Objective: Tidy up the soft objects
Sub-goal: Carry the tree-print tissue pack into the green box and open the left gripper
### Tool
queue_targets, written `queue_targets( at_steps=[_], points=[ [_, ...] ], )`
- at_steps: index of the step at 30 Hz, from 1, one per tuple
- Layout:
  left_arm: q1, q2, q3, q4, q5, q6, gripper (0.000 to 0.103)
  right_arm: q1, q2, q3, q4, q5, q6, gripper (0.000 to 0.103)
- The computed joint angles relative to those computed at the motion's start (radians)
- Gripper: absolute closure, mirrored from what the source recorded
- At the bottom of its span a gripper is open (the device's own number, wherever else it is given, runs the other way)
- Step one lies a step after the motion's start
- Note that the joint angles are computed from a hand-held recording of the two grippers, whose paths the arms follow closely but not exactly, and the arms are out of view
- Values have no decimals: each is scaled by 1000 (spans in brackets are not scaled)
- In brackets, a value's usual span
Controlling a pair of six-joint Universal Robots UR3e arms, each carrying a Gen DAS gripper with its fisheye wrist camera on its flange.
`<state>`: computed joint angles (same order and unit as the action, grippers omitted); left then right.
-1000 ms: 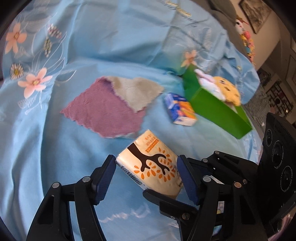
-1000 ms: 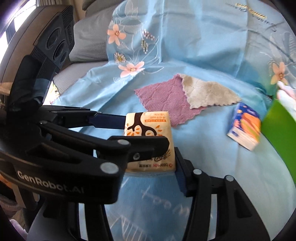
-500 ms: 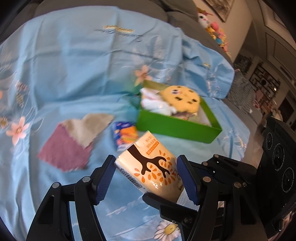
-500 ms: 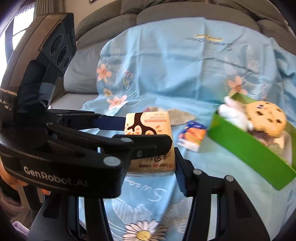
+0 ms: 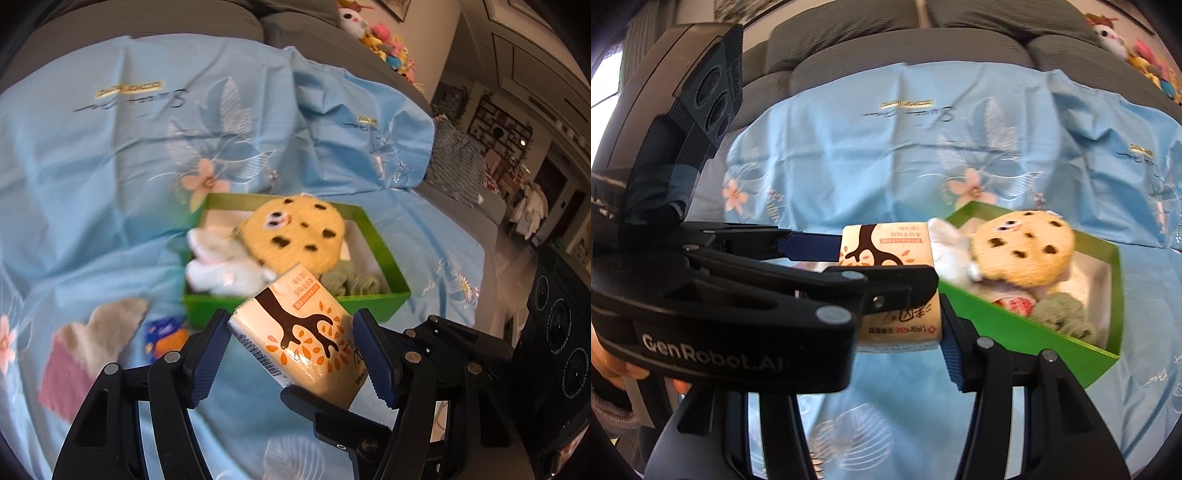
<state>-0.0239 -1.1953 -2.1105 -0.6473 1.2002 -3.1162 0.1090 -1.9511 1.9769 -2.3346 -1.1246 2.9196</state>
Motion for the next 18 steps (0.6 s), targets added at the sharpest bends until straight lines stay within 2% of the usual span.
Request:
queue_targets(
  at_steps=[4,6,14,18],
  points=[
    [-71,-181,133,60,32,-25,34,-88,37,-27,-2,34,-32,51],
    [-84,-260,206,64,20,-27,34,-124,77,-59,-6,38,-46,51],
    [-123,-596,626,-73,-15,-32,34,-209,265,-226,2,52,-55,51],
    [-127,-716,738,-102,-22,-52,34,-216,357,-274,-9,23,-58,51]
  ],
)
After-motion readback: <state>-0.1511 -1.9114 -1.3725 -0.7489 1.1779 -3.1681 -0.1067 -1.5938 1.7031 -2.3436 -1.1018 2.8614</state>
